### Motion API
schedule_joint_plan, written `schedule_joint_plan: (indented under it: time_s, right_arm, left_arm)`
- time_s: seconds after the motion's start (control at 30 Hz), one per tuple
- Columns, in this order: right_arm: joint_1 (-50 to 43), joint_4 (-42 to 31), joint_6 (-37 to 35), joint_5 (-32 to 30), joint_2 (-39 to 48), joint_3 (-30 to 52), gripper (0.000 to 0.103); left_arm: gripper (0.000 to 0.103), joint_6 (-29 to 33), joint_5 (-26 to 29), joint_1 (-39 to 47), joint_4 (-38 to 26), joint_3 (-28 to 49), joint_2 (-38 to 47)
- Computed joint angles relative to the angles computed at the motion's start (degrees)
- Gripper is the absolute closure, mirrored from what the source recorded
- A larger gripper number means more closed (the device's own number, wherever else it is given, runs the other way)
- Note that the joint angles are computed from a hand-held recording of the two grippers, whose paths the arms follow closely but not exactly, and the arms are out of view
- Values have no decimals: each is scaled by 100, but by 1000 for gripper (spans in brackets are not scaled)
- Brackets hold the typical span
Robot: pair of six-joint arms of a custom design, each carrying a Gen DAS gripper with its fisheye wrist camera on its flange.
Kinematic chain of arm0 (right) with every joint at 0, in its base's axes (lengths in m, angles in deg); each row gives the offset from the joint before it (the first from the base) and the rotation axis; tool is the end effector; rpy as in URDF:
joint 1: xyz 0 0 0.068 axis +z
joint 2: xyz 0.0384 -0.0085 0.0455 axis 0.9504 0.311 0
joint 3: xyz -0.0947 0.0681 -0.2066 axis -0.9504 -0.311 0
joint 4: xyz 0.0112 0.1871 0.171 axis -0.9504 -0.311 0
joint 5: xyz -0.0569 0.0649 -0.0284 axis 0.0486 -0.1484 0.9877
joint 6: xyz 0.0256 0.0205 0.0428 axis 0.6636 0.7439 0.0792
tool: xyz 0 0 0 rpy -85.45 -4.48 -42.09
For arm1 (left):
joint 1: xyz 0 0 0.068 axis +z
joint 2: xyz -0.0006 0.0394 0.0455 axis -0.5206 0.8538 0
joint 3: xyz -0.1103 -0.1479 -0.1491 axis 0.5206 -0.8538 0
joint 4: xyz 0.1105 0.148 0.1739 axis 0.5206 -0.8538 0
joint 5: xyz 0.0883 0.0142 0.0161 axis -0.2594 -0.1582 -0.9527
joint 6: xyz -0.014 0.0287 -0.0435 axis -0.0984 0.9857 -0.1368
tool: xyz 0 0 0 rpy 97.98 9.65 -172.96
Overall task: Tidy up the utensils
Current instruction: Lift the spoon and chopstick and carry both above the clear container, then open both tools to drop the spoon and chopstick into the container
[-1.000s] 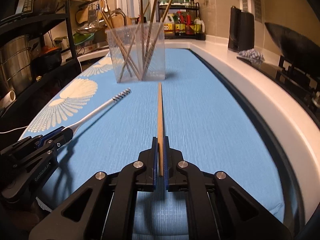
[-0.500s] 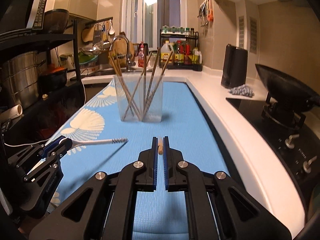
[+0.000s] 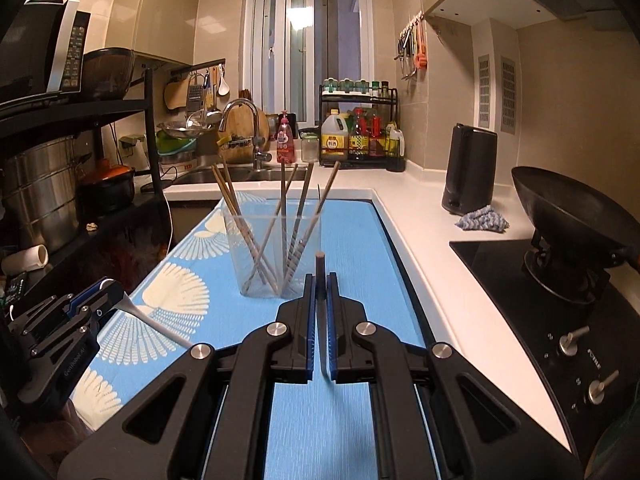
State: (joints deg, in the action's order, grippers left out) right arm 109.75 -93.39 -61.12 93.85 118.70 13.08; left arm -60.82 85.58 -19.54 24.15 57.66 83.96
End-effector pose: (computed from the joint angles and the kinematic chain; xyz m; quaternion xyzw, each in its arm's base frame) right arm 0.1599 0.0989 0.3686 -0.0017 0.8330 0.0006 0.5533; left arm 0.1838 0.0247 0.3117 0.0531 0.8087 -0.0818 0.5801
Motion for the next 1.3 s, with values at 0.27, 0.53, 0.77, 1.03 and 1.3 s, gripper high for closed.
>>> schedule_joint_plan:
  time_s: [0.27,0.53,0.77,1.03,1.3]
  right_arm:
    - [-153,166,-362,-269,474,587,98]
    - [-311,313,-437,-581,673,708,98]
    - [-771,438,-589,-1179,919,981,98]
    - [-1361,225,-915,-1943,2008,2724,98]
    - [-1395,-490,-1394,-2010,4060,6249,98]
  left_arm:
    - [91,131,-113,-143,-250,758,613]
    - [91,362,-65,-260,-652,1323,1048]
    - [91,540,302,-92,-1017,2093,1836]
    - [91,267,640,-77,-1441,4086,3196]
    - [91,-240,564,-440,-1530,6467,4654]
